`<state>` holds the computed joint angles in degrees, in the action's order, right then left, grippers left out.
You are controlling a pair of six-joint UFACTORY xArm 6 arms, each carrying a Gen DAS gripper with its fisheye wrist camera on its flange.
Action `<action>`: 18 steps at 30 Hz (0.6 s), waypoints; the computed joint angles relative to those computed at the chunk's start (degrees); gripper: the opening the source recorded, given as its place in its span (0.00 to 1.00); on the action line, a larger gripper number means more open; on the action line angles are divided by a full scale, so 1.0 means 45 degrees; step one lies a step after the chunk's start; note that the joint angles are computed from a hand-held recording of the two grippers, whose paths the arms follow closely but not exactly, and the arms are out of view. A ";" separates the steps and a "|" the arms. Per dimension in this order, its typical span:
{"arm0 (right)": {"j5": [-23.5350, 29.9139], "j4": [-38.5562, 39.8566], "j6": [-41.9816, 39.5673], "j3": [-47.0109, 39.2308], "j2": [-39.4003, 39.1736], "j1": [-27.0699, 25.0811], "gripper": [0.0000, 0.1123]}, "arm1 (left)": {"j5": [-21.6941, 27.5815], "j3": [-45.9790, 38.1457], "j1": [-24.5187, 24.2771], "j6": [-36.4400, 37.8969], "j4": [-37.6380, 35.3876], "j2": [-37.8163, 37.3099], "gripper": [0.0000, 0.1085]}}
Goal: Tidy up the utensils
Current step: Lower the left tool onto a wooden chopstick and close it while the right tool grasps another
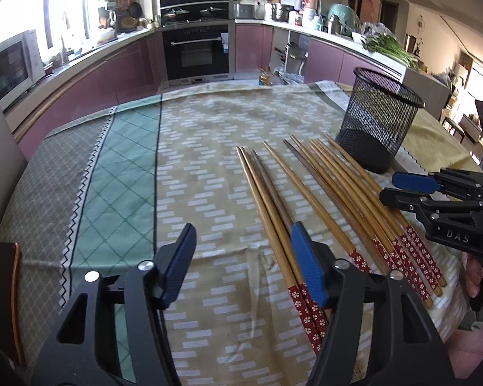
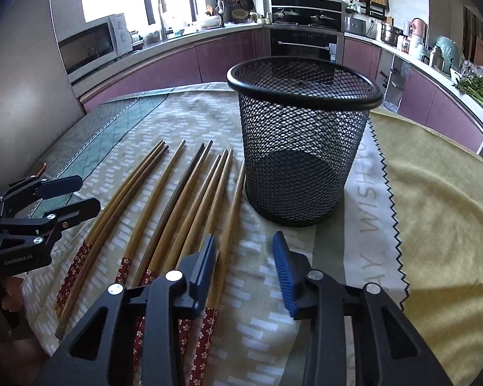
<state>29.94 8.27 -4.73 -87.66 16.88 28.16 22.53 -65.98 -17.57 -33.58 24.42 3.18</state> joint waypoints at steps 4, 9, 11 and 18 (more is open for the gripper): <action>0.0248 -0.0190 0.0124 -0.0251 0.0168 0.0012 0.29 | 0.0375 -0.0344 -0.0173 0.1010 -0.1071 0.0266 0.48; 0.0310 -0.0190 0.0082 -0.0465 0.0342 0.0069 0.27 | 0.0222 -0.0551 -0.0107 0.2721 -0.3277 0.0500 0.39; 0.0342 0.0104 -0.0064 -0.0534 0.0390 0.0042 0.27 | -0.0062 -0.0451 -0.0033 0.3755 -0.4731 0.0503 0.38; 0.0395 0.0449 -0.0338 -0.0596 0.0429 -0.0007 0.28 | 0.0112 -0.0438 0.0131 0.3821 -0.5055 0.0434 0.34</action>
